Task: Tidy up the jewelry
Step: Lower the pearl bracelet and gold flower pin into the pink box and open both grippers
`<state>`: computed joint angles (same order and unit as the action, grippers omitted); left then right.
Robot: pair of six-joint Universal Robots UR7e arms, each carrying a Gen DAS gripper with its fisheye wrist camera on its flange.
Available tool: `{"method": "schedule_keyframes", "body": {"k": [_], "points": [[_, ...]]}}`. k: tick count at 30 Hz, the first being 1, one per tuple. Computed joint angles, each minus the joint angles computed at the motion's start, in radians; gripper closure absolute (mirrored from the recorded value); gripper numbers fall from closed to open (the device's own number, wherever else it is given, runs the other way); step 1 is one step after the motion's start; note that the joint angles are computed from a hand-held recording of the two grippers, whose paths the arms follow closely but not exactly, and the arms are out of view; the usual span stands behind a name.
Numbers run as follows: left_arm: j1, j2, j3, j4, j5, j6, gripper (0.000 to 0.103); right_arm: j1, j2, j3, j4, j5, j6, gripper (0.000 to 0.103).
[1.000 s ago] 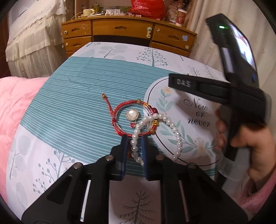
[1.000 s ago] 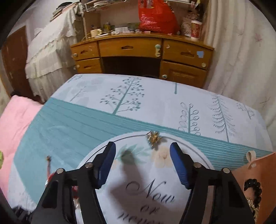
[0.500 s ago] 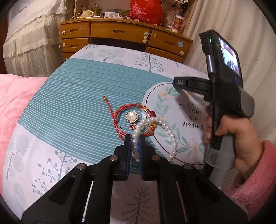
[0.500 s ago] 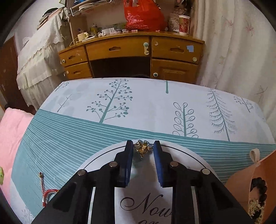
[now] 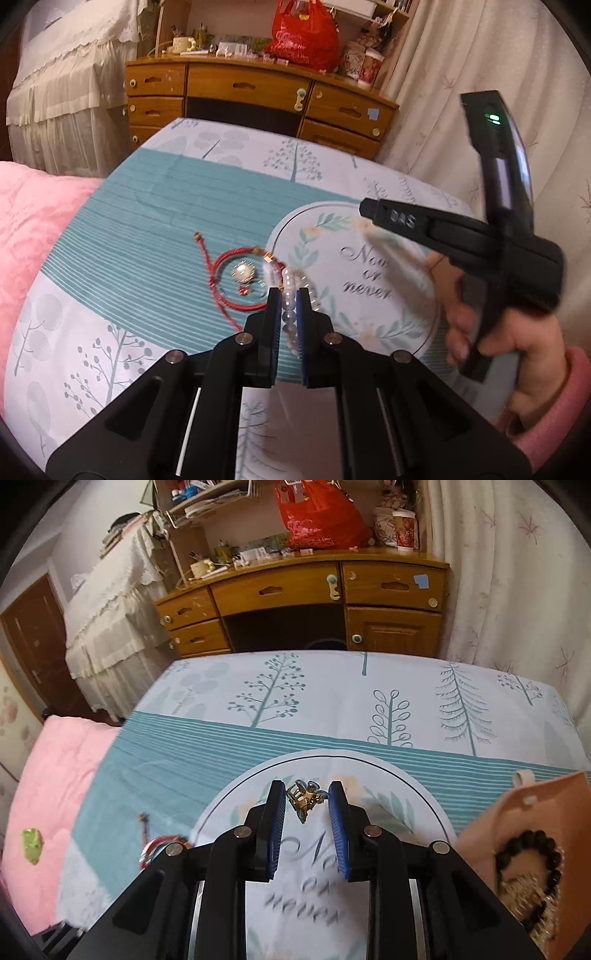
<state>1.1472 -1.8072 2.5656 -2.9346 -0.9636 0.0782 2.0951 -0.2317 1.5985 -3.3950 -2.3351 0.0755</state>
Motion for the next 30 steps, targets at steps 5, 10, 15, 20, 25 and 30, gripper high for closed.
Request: {"method": "schedule_keyframes", "body": {"k": [5, 10, 15, 20, 25, 30], "points": [[-0.083, -0.032, 0.025, 0.021, -0.001, -0.101, 0.098, 0.034, -0.088, 0.132, -0.076, 0.055, -0.023, 0.079], [-0.206, -0.054, 0.06, 0.03, 0.034, -0.182, 0.097, 0.06, -0.178, 0.247, -0.125, 0.076, -0.034, 0.079], [-0.334, -0.062, 0.082, 0.031, 0.063, -0.267, 0.097, 0.073, -0.284, 0.371, -0.173, 0.087, -0.053, 0.079], [-0.449, -0.037, 0.092, 0.011, 0.081, -0.333, 0.097, 0.077, -0.399, 0.502, -0.222, 0.063, -0.072, 0.079], [-0.517, 0.042, 0.096, -0.042, 0.052, -0.378, 0.097, 0.067, -0.511, 0.63, -0.244, 0.042, -0.082, 0.079], [-0.576, 0.139, 0.112, -0.073, 0.055, -0.424, 0.097, 0.046, -0.596, 0.744, -0.247, 0.037, -0.067, 0.079]]}}
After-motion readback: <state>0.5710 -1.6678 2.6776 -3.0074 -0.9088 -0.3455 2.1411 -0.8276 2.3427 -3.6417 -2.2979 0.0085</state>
